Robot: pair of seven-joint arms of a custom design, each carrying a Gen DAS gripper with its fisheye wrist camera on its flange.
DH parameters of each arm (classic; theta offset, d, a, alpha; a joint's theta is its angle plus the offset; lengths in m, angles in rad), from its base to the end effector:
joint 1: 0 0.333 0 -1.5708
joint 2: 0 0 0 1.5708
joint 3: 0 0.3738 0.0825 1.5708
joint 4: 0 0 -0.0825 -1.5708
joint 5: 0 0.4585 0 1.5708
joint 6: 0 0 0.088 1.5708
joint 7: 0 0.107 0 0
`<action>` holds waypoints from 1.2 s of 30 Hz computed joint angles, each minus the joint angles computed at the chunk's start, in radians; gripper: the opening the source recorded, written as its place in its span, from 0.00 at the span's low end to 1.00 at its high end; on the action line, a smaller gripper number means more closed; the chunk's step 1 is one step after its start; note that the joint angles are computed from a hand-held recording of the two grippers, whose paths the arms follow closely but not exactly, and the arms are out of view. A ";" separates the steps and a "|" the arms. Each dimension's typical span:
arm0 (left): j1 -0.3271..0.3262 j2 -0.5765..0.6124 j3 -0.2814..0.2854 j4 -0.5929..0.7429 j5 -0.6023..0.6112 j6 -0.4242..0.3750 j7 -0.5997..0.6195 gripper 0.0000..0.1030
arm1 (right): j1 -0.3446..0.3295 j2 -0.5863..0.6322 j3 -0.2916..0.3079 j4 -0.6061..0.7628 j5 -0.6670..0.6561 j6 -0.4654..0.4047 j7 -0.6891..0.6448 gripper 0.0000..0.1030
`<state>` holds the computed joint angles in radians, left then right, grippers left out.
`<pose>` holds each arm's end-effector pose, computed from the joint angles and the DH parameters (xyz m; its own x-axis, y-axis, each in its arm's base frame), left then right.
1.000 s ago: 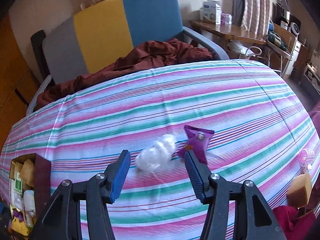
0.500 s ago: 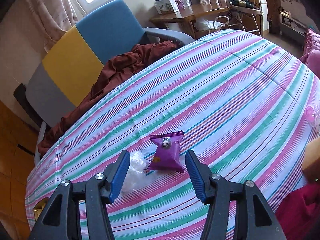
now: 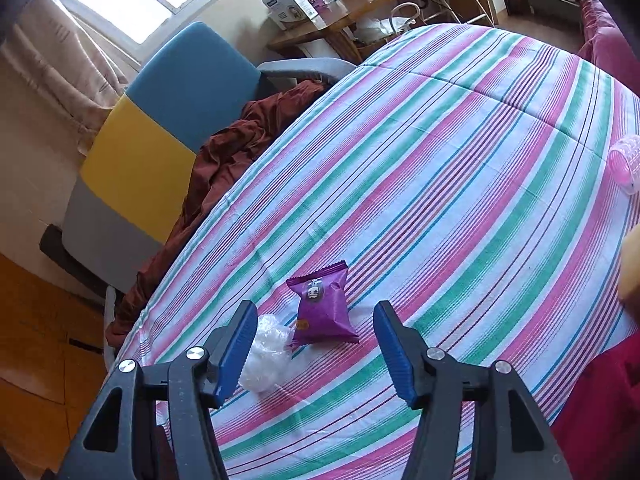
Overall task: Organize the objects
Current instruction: 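Grasp the clear plastic-wrapped bundle with the left gripper and lift it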
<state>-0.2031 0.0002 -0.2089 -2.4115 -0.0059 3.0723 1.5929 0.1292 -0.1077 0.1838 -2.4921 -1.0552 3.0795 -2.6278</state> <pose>0.5362 -0.2338 0.3896 -0.4124 -0.9110 -0.0096 -0.7170 0.3310 -0.6135 0.4758 0.2287 0.3805 -0.4675 -0.7019 -0.5374 -0.5979 0.6988 -0.3926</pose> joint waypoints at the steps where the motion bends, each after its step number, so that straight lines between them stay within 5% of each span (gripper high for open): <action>1: -0.004 0.025 -0.005 0.026 -0.018 -0.009 0.021 0.84 | 0.001 0.002 -0.001 0.000 0.004 0.004 -0.004 0.59; 10: 0.004 0.218 -0.080 0.238 -0.082 -0.034 0.138 0.79 | -0.031 0.012 0.000 0.008 -0.121 0.052 0.146 0.59; 18: -0.070 0.372 -0.018 0.414 0.032 -0.112 0.057 0.71 | -0.009 0.028 -0.025 0.015 -0.112 0.068 0.128 0.59; 20: -0.052 0.408 -0.034 0.454 0.010 -0.144 0.048 0.65 | 0.001 0.032 -0.032 0.011 -0.066 0.070 0.082 0.60; 22: -0.051 0.429 -0.026 0.481 0.003 -0.194 0.019 0.35 | 0.012 0.034 -0.036 0.006 -0.005 0.060 0.020 0.60; 24: -0.002 0.425 -0.071 0.453 -0.039 -0.157 0.052 0.36 | 0.017 0.032 -0.035 0.002 0.041 0.049 -0.024 0.60; 36: 0.068 0.195 -0.102 0.118 -0.183 -0.027 0.015 0.35 | 0.101 0.052 -0.054 0.001 0.438 -0.035 -0.442 0.59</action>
